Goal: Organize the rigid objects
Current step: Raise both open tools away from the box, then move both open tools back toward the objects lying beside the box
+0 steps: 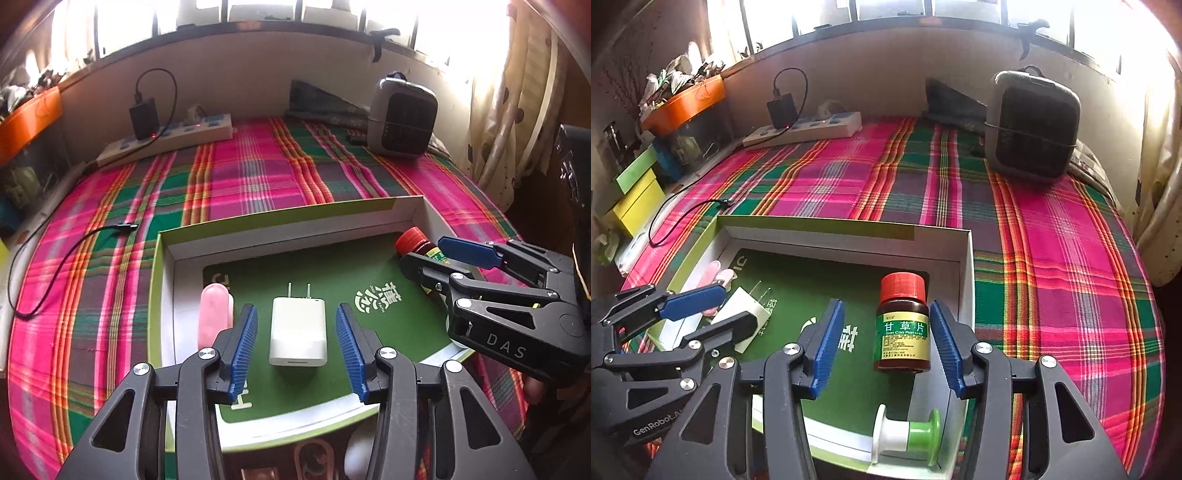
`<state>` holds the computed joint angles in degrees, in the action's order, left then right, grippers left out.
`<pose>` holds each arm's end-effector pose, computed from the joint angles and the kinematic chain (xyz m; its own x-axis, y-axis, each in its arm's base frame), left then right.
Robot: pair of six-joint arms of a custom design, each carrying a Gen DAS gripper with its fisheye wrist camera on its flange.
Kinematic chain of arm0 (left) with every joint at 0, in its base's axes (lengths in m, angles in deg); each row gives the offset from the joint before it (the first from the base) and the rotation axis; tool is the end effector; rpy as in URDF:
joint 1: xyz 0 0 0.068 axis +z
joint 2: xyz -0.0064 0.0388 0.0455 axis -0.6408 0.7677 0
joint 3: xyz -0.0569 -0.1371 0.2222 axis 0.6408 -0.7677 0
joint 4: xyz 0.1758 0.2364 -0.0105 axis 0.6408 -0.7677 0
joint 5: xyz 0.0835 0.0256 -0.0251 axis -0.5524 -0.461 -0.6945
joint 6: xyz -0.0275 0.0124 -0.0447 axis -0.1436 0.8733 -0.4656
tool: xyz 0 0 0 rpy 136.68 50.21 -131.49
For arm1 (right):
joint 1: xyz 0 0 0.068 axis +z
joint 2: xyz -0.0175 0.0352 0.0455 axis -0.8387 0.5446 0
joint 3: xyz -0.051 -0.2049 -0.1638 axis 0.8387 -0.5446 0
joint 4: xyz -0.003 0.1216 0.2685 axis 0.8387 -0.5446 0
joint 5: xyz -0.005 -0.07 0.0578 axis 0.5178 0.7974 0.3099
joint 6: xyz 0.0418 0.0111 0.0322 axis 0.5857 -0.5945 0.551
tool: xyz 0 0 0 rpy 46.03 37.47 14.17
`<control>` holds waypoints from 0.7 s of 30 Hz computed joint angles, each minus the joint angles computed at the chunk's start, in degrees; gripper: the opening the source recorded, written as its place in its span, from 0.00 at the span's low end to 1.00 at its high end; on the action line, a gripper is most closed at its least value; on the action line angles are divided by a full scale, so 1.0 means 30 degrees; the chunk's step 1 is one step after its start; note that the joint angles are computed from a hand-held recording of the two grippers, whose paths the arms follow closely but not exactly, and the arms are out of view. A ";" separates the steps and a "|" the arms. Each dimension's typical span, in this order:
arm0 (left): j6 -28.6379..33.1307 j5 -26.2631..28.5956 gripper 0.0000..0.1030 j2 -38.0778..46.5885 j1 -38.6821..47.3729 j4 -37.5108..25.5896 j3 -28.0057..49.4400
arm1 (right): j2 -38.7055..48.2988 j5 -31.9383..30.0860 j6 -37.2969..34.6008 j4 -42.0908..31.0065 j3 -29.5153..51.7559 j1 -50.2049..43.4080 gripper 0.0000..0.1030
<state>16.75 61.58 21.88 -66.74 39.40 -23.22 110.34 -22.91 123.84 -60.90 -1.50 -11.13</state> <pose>0.2133 -0.1163 0.0730 -0.6137 0.4675 -0.6363 0.6506 0.7560 -0.0720 0.1474 0.1249 0.0703 -0.7323 0.2492 -0.6337 0.2578 0.9628 0.0807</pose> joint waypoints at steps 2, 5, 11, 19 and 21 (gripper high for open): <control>-0.0162 0.0177 0.42 -0.0473 0.0174 -0.0194 -0.0207 | -0.0260 0.0275 0.0345 -0.0374 0.0006 0.0286 0.49; -0.0216 -0.0008 0.42 -0.1360 0.0218 -0.0391 -0.0713 | -0.0877 0.0798 0.1134 -0.1181 0.0003 0.0992 0.49; -0.0187 0.0042 0.42 -0.4207 0.0434 -0.1218 -0.2112 | -0.1453 0.1943 0.3136 -0.3153 0.0453 0.2715 0.49; -0.0003 -0.0020 0.42 -0.8930 0.0890 -0.3386 -0.3887 | -0.1286 0.3499 0.6512 -0.5853 0.1388 0.5536 0.49; 0.0097 0.0352 0.42 -1.0104 0.1240 -0.4259 -0.4192 | -0.0972 0.3858 0.7613 -0.6637 0.1705 0.6350 0.49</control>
<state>17.04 62.64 -8.44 -63.02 26.62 -35.80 107.42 -11.34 146.68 -80.82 3.62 7.92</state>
